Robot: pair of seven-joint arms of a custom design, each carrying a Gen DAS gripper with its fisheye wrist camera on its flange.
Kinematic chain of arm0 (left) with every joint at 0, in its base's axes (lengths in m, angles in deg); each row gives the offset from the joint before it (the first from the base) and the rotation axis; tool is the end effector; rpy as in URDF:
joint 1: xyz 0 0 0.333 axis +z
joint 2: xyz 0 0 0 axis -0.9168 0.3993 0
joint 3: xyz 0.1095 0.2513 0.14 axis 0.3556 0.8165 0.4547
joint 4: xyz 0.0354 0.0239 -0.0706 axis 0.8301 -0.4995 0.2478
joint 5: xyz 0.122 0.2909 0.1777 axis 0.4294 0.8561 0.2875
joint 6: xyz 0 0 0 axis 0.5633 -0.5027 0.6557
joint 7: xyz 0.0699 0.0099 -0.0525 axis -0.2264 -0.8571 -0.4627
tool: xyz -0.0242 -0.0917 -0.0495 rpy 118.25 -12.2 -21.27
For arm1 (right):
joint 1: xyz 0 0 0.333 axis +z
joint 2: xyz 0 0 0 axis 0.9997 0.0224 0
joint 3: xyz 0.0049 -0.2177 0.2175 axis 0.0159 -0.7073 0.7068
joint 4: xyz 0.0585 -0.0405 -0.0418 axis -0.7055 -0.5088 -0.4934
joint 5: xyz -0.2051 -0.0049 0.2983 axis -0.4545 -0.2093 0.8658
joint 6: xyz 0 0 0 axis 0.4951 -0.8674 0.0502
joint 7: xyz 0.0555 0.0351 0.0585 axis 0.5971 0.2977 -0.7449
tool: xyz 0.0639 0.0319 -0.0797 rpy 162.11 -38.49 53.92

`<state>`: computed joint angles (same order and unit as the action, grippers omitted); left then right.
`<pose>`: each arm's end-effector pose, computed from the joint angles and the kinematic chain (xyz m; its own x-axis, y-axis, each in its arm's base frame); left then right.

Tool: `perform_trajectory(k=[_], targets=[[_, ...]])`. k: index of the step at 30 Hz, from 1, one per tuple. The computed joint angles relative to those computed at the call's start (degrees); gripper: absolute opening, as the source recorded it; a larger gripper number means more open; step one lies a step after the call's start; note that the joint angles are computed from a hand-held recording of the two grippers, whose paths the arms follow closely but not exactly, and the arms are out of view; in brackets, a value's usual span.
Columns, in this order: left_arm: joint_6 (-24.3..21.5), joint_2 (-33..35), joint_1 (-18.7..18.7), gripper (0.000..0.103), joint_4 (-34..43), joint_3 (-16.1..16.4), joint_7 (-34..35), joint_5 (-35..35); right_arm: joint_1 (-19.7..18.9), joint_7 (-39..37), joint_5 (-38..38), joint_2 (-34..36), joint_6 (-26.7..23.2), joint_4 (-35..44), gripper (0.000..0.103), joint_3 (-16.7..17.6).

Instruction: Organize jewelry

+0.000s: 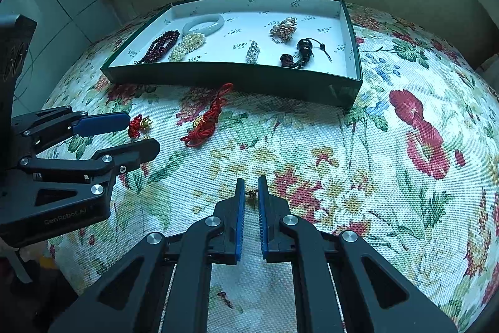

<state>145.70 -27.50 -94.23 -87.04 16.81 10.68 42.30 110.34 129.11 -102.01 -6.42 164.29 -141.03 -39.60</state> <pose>0.6046 -0.3242 0.3001 -0.2825 -0.9592 0.0069 -0.8415 0.2444 -0.4818 0.6090 0.3143 0.2822 0.3314 -0.9377 -0.1047 -0.7688 -0.2040 -0.6061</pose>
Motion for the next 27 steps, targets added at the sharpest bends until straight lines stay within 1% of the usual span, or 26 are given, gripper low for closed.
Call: perform_trajectory(k=[1, 14, 17, 27], targets=[[-0.1, 0.1, 0.1, 0.047, 0.2, -0.1, 0.2, -0.1, -0.3, -0.2, 0.1, 0.0, 0.1, -0.1, 0.008, 0.3], [-0.8, -0.1, 0.1, 0.047, 0.5, -0.8, 0.1, -0.6, -2.1, -1.1, 1.1, -0.4, 1.1, -1.2, 0.008, 1.6], [-1.6, 0.7, 0.6, 0.040, 1.3, -1.6, 1.1, -1.4, -2.0, -1.0, 1.2, -0.5, 1.2, -1.3, 0.008, 1.5], [-2.4, 1.7, 1.0, 0.031, 2.2, -1.7, 2.1, -2.2, -1.8, -1.0, 1.3, -0.4, 0.8, -1.0, 0.008, 1.3]])
